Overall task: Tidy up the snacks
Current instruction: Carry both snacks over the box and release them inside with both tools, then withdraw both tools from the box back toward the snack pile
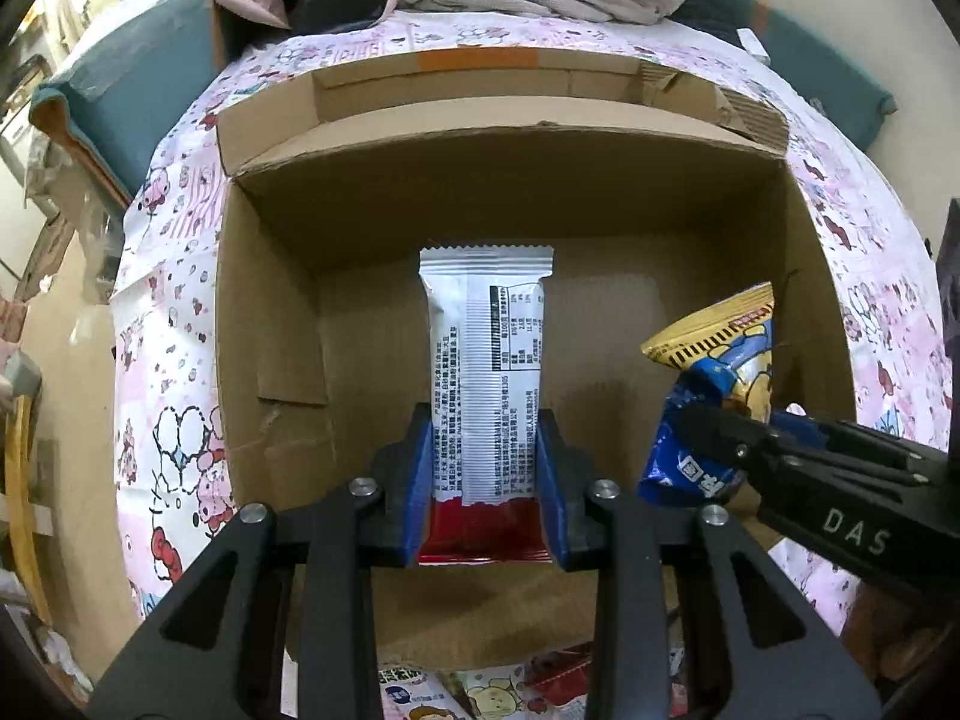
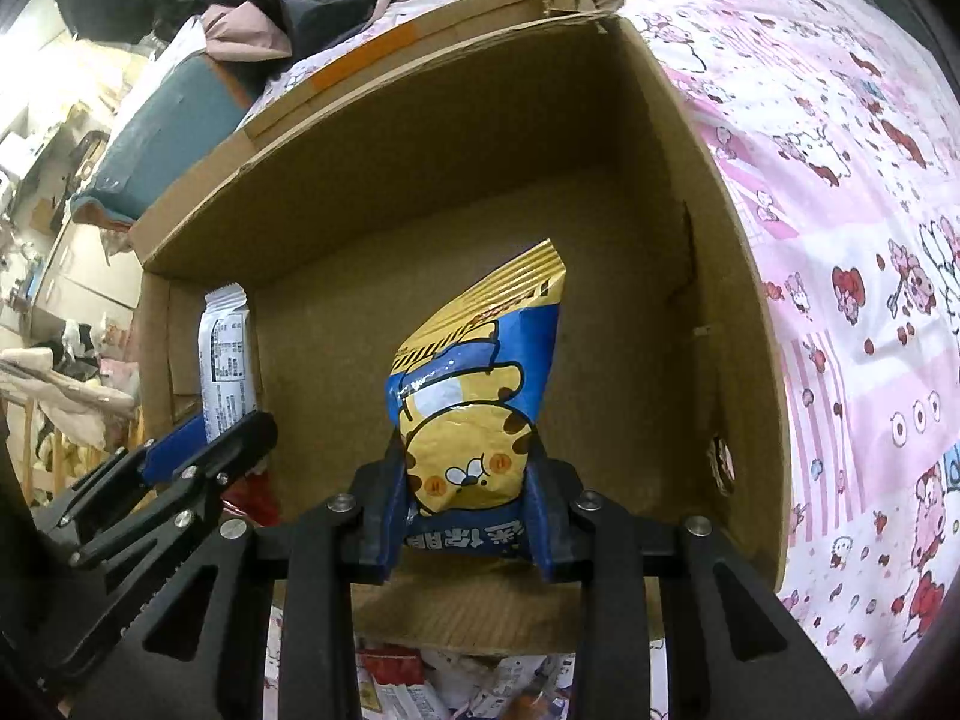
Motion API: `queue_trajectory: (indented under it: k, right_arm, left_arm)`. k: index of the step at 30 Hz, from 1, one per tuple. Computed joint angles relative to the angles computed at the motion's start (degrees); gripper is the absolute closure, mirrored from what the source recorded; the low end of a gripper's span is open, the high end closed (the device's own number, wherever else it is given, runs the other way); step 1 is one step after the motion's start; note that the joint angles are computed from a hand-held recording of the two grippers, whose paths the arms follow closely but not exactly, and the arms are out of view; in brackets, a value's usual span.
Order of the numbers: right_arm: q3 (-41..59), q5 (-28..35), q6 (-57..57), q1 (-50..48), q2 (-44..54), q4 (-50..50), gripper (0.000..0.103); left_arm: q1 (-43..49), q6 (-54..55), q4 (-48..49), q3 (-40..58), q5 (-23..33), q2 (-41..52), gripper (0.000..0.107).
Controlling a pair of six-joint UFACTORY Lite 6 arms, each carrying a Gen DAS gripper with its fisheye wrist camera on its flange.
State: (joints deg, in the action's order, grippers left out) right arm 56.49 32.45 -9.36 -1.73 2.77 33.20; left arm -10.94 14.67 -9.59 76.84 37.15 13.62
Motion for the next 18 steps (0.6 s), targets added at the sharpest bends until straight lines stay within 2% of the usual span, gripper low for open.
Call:
queue_trajectory:
  k: [7, 9, 10, 11, 12, 13, 14, 18]
  right_arm:
    - [-2.8, -0.5, -4.7, -1.9, -4.6, 3.8, 0.066]
    - [-3.0, -0.4, -4.6, -2.1, -5.1, 3.8, 0.066]
    - [-3.2, -0.1, -5.0, -2.5, -5.6, 4.5, 0.065]
    - [-3.5, 0.1, -5.7, -2.8, -5.9, 5.3, 0.060]
    - [-3.9, 0.4, -7.0, -3.3, -6.7, 6.5, 0.049]
    - [-3.9, 0.1, -7.5, -3.4, -6.8, 6.8, 0.043]
    - [-4.1, -0.3, -7.4, -3.3, -7.5, 6.2, 0.037]
    - [-4.3, 1.1, -8.9, -5.1, -10.1, 8.0, 0.033]
  left_arm:
    - [-0.7, -0.9, 2.2, -1.4, -1.5, -2.3, 0.072]
    - [-0.8, -1.2, 2.6, -2.0, -2.1, -3.0, 0.066]
    - [-0.9, -1.6, 3.0, -2.4, -2.4, -3.7, 0.056]
    - [-1.1, -2.0, 3.4, -2.9, -2.7, -4.4, 0.043]
    - [-0.9, -1.8, 3.2, -2.9, -2.9, -4.7, 0.036]
    - [-0.6, -0.8, 1.9, -3.3, -3.0, -5.6, 0.026]
    - [-0.4, -0.4, 1.3, -3.3, -2.9, -5.9, 0.022]
    - [0.4, 2.5, -1.7, -4.4, -2.5, -8.3, 0.022]
